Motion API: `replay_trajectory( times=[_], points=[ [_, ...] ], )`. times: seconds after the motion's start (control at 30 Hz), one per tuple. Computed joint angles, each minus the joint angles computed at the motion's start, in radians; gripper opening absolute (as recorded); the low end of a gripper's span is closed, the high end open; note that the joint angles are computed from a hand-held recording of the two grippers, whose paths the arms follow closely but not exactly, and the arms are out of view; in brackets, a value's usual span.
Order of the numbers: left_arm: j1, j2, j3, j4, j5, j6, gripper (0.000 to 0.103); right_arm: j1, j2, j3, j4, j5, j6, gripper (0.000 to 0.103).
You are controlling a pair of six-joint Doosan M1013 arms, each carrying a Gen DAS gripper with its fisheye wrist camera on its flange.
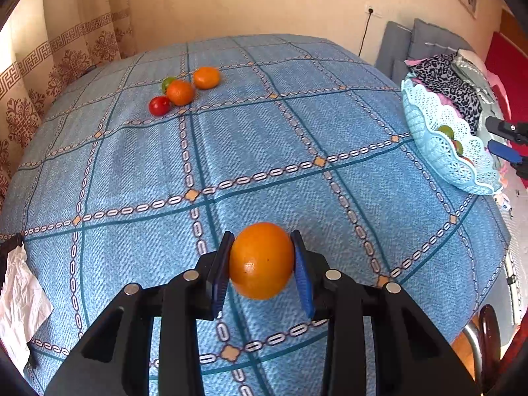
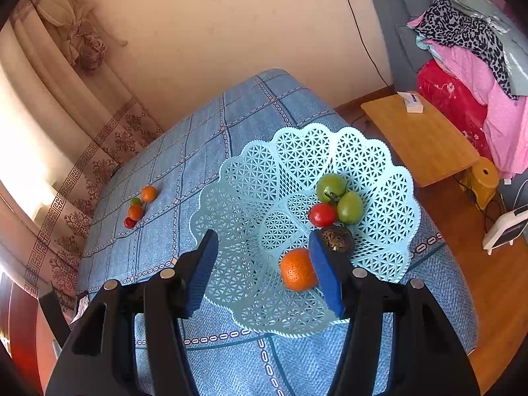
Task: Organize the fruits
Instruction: 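Lower the left gripper's orange into the basket and open it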
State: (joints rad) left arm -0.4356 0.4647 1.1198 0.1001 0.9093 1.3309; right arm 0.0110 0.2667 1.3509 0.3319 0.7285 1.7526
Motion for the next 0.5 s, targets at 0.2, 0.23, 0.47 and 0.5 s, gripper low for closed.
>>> replay_trajectory(
  times=[0.2,0.23,0.47,0.5],
  points=[
    [-0.045,0.042,-0.099,-0.061,-0.022,0.11,0.035,-0.009,-0.006,0.004,0.001,-0.012,0.013,0.059],
    [-0.052,0.052,-0.119,-0.072,-0.022,0.127,0.035,-0.01,-0.008,0.005,0.001,-0.015,0.016,0.059],
    [-0.088,0.117,-0.242,-0.135,0.007,0.215,0.035,-0.023,-0.018,0.013,0.005,-0.031,0.028,0.059],
    [-0.091,0.126,-0.258,-0.143,0.012,0.224,0.035,-0.024,-0.018,0.013,0.005,-0.031,0.03,0.059]
  ],
)
